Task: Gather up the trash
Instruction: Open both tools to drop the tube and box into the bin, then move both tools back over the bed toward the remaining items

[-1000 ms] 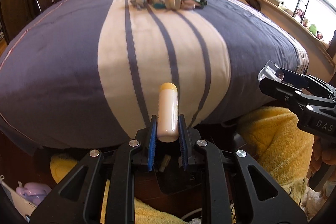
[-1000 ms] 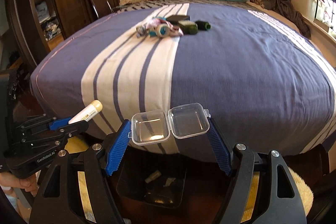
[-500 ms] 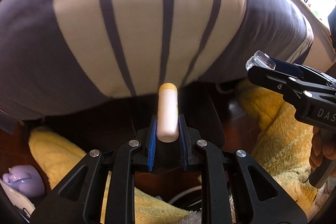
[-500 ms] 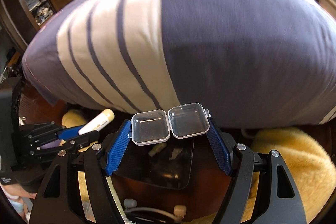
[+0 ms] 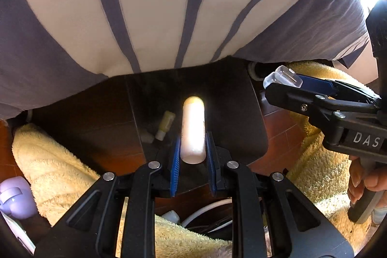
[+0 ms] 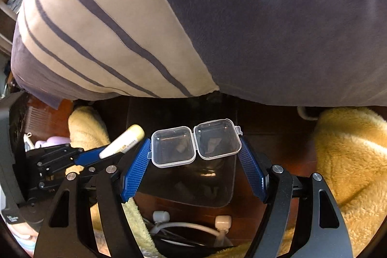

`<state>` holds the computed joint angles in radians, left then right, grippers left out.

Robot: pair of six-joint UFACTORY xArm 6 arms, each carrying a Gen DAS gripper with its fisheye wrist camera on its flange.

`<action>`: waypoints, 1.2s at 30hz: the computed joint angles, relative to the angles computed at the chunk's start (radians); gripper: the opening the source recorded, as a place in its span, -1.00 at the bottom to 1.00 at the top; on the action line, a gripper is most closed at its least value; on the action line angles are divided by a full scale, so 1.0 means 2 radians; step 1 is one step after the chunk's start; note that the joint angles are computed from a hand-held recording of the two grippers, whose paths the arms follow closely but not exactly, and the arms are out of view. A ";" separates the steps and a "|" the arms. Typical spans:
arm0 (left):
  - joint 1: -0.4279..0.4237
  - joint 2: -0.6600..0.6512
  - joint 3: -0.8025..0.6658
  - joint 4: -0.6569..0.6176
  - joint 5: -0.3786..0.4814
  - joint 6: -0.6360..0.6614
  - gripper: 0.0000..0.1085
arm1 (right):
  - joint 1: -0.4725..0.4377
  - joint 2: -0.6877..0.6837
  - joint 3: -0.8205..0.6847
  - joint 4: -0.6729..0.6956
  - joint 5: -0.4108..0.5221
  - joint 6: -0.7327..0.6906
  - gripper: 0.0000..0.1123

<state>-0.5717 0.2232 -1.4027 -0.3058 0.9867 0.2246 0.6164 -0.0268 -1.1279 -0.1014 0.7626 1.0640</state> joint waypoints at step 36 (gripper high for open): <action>0.010 -0.116 0.012 0.056 -0.095 -0.036 0.67 | 0.033 -0.081 -0.060 -0.219 0.127 0.119 0.59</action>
